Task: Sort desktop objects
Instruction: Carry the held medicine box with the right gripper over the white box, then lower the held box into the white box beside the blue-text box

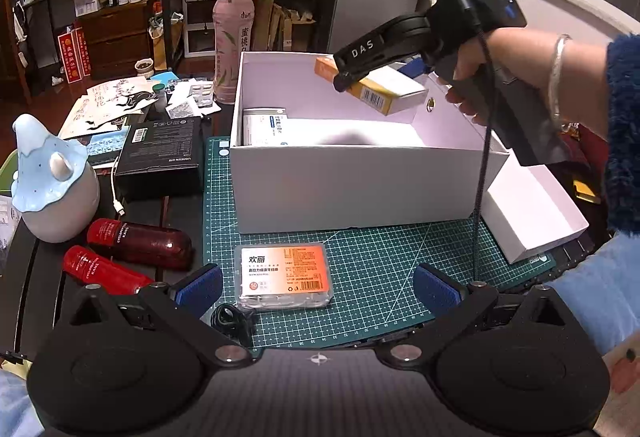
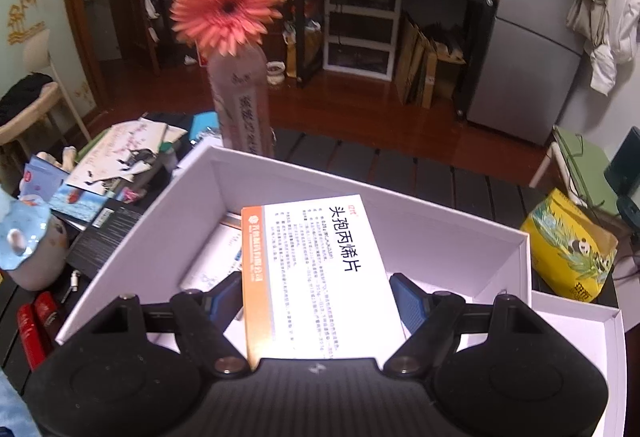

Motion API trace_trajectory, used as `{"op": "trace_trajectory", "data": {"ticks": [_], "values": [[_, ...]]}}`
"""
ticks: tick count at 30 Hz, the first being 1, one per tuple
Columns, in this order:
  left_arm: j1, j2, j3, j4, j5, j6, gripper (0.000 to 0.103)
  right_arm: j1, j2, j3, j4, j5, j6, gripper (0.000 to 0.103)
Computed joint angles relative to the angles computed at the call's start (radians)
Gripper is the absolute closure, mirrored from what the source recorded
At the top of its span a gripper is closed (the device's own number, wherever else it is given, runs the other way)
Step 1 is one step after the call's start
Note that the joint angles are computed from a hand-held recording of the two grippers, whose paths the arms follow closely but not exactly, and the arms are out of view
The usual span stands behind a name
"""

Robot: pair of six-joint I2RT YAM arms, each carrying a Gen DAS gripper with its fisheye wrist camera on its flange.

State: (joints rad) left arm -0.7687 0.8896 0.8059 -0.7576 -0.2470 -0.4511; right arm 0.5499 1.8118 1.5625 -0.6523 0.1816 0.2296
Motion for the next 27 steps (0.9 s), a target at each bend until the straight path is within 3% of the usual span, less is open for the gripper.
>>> {"op": "trace_trajectory", "data": {"ticks": [27], "values": [[0.044,0.004,-0.011,0.022,0.036,0.008,0.0,-0.027,0.352,0.381,-0.281,-0.004,0.121,0.026]]}}
